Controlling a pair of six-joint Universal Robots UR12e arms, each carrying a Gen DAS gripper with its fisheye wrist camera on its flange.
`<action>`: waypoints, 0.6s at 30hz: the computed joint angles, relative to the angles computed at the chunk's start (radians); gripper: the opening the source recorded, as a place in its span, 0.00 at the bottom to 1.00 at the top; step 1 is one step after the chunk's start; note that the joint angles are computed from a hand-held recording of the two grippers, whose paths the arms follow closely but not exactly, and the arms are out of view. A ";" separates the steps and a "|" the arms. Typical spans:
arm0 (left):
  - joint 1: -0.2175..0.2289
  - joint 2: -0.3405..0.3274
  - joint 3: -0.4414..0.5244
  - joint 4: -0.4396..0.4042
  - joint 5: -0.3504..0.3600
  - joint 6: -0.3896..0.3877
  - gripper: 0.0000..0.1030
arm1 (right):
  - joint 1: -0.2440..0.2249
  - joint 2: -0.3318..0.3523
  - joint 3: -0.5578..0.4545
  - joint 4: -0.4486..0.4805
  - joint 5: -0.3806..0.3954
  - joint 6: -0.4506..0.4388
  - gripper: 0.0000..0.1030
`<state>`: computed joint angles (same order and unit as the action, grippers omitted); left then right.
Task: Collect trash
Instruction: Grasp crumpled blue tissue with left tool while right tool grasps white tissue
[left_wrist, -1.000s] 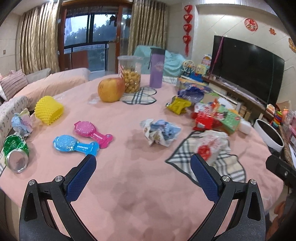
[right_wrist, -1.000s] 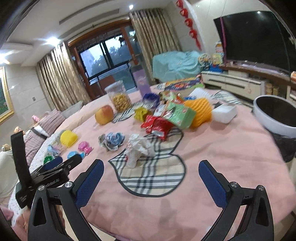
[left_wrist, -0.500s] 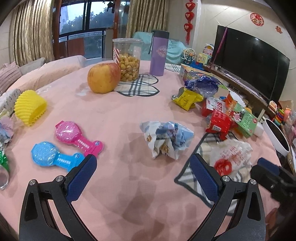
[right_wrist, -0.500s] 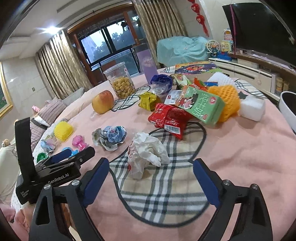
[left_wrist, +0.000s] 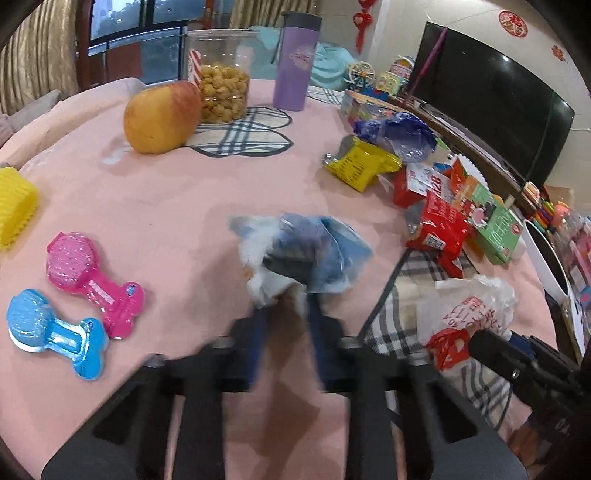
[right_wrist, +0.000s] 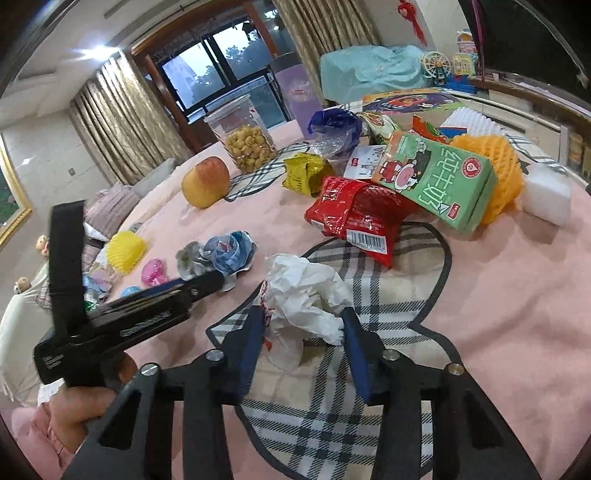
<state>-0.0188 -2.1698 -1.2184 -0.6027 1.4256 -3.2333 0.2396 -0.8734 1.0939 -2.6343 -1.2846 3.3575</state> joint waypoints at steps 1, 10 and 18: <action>0.000 0.002 -0.003 0.003 -0.006 0.001 0.07 | -0.003 -0.003 0.006 -0.006 0.012 0.002 0.28; -0.013 0.041 -0.066 0.046 -0.075 -0.004 0.01 | -0.025 -0.054 0.083 -0.062 0.003 0.031 0.25; -0.048 0.056 -0.071 0.053 -0.136 0.041 0.01 | -0.056 -0.113 0.171 -0.117 -0.022 0.077 0.25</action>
<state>-0.0669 -2.1142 -1.2892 -0.5493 1.2899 -3.1920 0.1838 -0.9864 1.2650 -2.7509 -1.3062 3.4342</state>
